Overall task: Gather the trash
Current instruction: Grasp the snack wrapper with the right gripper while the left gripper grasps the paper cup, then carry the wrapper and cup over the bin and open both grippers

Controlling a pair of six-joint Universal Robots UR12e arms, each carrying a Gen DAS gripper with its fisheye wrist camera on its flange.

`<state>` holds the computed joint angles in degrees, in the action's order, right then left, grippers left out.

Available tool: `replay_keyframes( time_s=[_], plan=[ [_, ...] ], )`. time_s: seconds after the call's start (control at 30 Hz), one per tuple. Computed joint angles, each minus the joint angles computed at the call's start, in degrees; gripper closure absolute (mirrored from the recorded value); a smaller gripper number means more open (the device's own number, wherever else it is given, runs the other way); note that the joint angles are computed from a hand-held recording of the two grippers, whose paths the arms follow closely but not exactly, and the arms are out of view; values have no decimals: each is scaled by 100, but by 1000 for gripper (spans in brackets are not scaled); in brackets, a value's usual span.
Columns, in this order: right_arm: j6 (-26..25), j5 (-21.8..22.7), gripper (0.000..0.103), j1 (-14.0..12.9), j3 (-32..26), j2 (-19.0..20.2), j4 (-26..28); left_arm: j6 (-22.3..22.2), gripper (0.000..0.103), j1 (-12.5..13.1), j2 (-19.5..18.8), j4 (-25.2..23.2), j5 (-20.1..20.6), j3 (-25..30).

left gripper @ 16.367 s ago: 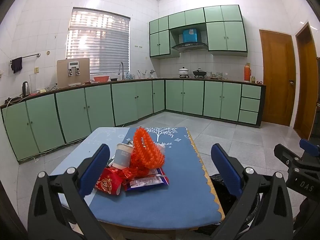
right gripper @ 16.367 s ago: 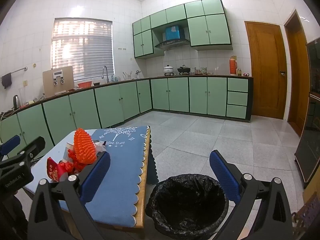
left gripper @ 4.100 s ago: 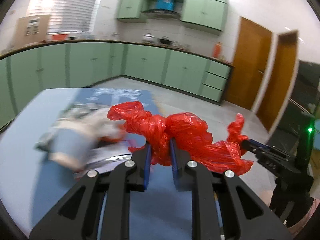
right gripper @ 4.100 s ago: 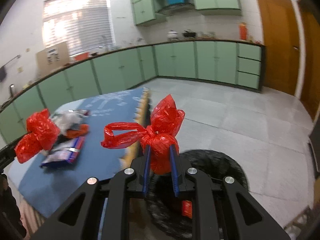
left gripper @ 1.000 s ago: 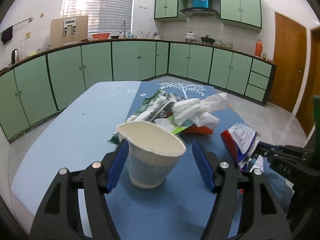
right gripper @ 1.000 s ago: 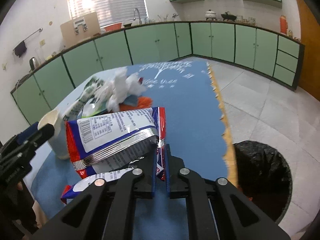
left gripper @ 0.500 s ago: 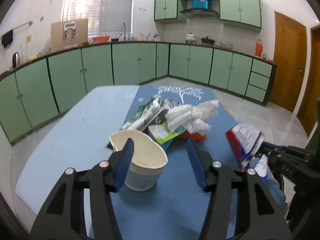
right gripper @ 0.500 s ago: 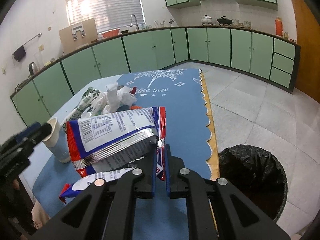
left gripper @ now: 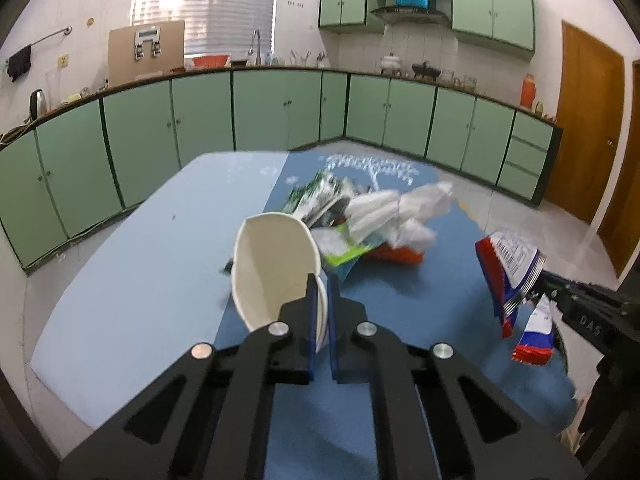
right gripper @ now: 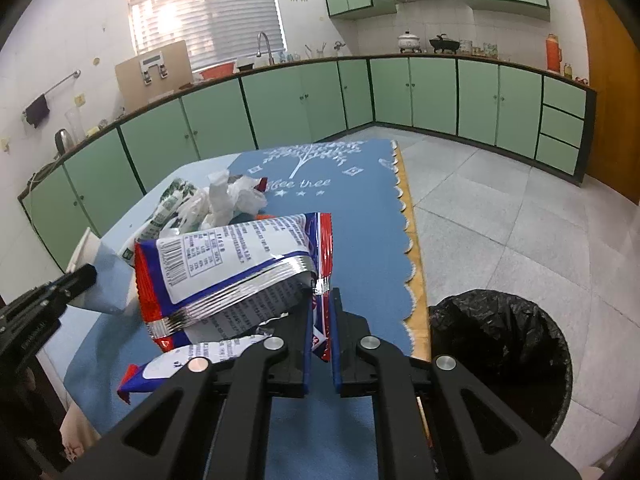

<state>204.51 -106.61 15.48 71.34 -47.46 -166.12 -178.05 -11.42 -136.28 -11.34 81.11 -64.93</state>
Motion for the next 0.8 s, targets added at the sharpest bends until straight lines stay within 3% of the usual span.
replay_keyframes(
  time_s=[0.23, 0.57, 0.8],
  plan=[
    [103, -383, 95, -40, 378, -252, -259, 41, 99, -82, 27, 357, -592, 1],
    [633, -1289, 95, -245, 1287, -813, -246, 253, 99, -422, -265, 329, -1712, 481],
    [1067, -1586, 94, -490, 1804, -1088, 116, 507, 99, -753, -706, -206, -2133, 1184]
  ],
)
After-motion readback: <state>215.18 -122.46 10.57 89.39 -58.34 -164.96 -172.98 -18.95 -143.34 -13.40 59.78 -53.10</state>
